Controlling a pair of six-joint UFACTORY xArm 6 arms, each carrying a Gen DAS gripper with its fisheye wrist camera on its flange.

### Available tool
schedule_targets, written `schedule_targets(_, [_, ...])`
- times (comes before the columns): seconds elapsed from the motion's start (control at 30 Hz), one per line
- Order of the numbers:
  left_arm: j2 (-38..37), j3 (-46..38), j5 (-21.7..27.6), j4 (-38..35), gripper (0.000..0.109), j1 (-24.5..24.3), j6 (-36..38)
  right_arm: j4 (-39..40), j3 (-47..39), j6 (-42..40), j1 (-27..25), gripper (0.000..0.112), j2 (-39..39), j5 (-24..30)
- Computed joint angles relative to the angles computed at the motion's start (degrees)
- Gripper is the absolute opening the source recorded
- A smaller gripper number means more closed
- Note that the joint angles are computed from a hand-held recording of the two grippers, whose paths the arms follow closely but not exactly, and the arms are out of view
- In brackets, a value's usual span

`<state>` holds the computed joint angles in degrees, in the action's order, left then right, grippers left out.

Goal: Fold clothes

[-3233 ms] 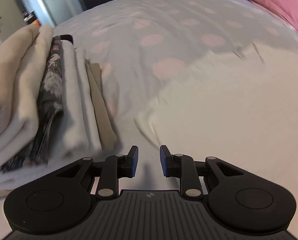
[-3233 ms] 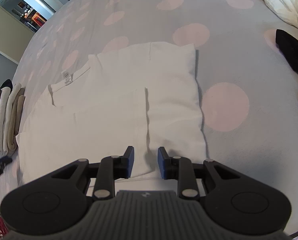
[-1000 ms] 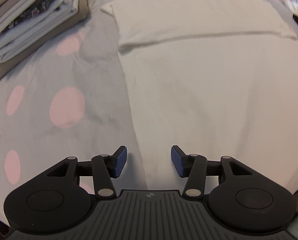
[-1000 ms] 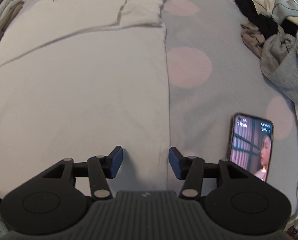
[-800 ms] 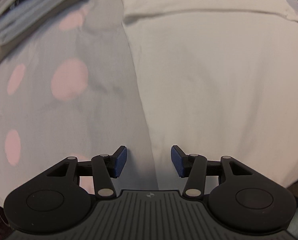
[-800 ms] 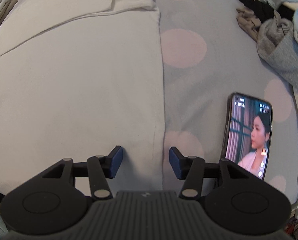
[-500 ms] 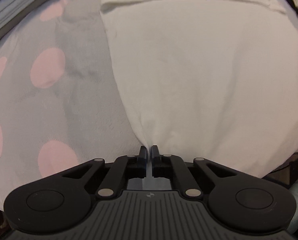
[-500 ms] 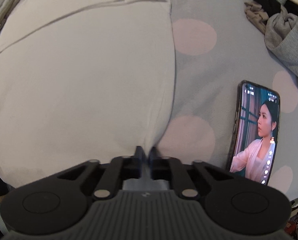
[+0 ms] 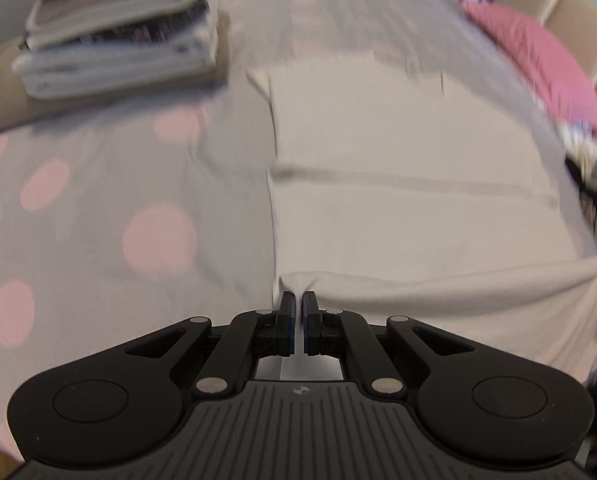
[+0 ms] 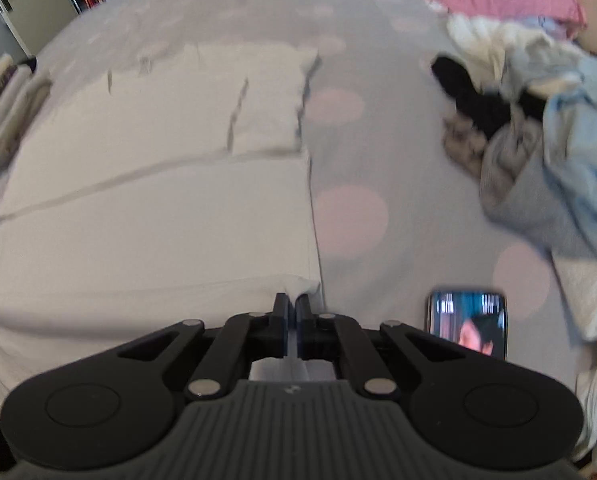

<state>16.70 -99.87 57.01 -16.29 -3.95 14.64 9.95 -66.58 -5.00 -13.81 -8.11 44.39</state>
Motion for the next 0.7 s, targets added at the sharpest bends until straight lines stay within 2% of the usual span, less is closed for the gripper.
schedule_targets(0.1, [2.5, -2.1, -4.6, 3.2, 0.000, -1.3, -2.6, -0.9, -1.9, -2.2, 0.9, 0.004, 2.7, -7.1])
schedule_targets(0.23, [4.9, -3.6, -5.2, 7.4, 0.000, -2.9, -3.4, -3.9, -2.8, -1.0, 2.5, 0.005, 4.8, -9.8])
schedule_targets(0.33, [3.6, -1.0, -7.4, 12.3, 0.001, -4.0, -3.0, -7.8, -1.0, 2.6, 2.9, 0.009, 4.7, -11.9])
schedule_targets(0.43, [1.2, 3.1, -10.5, 14.8, 0.011, -4.7, -2.1, -14.8, 2.4, 6.2, 3.2, 0.021, 3.0, -15.6])
schedule_targets(0.5, [-0.8, 6.7, -13.6, 16.0, 0.014, -5.3, -1.0, -15.7, 4.7, 5.3, 3.3, 0.035, 1.7, -17.7])
schedule_targets(0.6, [-4.7, 14.2, -21.7, 18.2, 0.026, -6.8, 2.7, -10.8, 7.1, -2.4, 4.1, 0.037, -0.3, -18.5])
schedule_targets(0.67, [-7.4, 19.1, -27.3, 19.4, 0.047, -7.8, 6.7, -6.0, 8.7, -10.1, 5.1, 0.042, -1.9, -18.8])
schedule_targets(0.7, [-8.5, 21.4, -30.0, 19.6, 0.049, -8.3, 9.1, -5.2, 9.6, -13.7, 5.9, 0.046, -2.7, -19.2])
